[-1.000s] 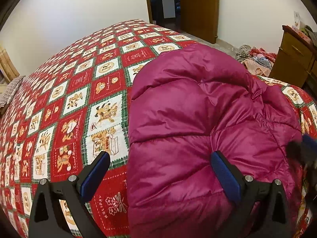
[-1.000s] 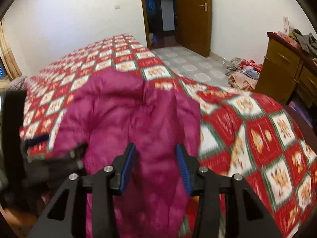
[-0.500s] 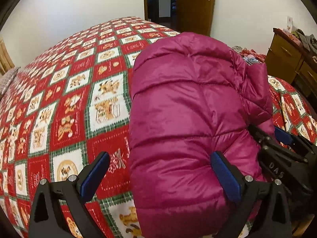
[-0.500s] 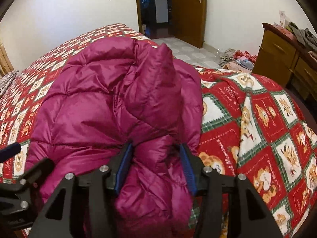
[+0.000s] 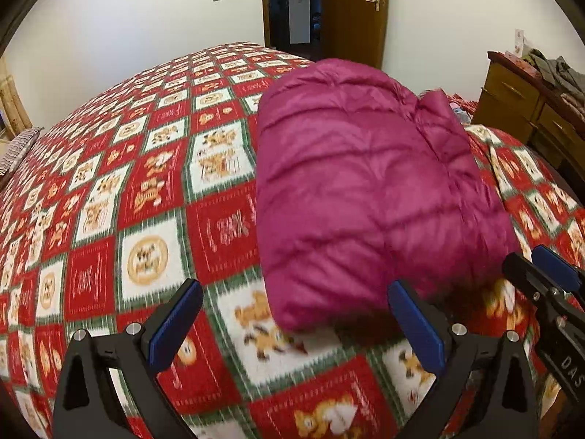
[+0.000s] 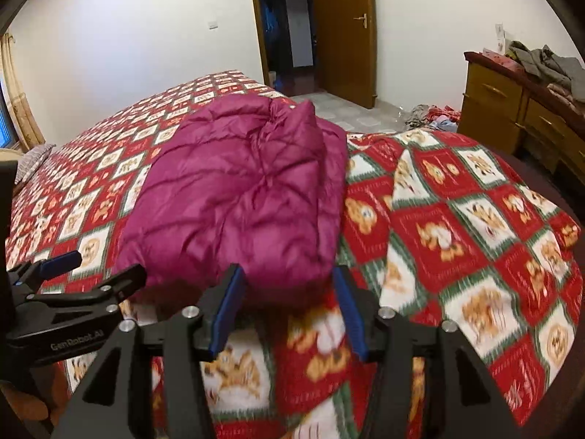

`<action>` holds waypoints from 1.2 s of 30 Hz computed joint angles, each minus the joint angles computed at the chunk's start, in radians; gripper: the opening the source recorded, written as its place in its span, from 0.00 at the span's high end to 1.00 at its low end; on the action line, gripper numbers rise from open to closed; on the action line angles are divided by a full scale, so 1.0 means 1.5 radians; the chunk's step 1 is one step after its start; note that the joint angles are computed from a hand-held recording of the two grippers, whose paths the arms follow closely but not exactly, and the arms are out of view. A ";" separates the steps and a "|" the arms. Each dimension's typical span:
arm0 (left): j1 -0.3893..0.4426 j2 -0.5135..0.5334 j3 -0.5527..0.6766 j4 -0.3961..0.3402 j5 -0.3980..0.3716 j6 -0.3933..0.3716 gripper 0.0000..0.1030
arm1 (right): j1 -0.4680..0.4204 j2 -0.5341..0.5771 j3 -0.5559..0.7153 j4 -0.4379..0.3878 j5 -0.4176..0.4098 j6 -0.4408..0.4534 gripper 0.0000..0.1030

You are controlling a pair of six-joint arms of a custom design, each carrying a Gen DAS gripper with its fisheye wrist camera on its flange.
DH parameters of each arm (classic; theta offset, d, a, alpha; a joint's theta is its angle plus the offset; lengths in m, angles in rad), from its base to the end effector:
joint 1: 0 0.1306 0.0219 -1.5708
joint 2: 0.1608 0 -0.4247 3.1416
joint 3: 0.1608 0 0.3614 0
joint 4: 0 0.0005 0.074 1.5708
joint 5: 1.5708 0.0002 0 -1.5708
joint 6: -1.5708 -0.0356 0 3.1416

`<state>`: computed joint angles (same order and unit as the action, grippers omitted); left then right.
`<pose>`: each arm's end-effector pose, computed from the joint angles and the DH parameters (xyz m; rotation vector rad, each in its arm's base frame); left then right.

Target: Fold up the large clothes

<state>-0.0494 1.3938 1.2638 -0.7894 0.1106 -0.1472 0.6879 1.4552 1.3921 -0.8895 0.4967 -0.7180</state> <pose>0.4388 -0.0261 0.4213 0.2901 2.4678 -0.0964 0.3685 0.2802 0.4462 0.2268 2.3588 0.0306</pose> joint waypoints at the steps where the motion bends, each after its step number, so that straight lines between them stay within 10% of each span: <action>1: 0.000 -0.008 -0.010 -0.001 0.000 0.000 0.01 | 0.006 -0.002 -0.006 0.000 0.004 -0.007 0.43; 19: 0.049 -0.127 -0.083 -0.053 0.032 0.009 0.01 | 0.081 -0.036 -0.019 -0.073 0.032 -0.148 0.16; 30: 0.085 -0.277 -0.096 0.034 0.064 0.025 0.01 | 0.172 -0.053 0.054 -0.132 0.279 -0.163 0.05; 36: 0.098 -0.328 -0.096 0.114 0.065 0.035 0.01 | 0.218 -0.078 0.065 -0.074 0.431 -0.093 0.00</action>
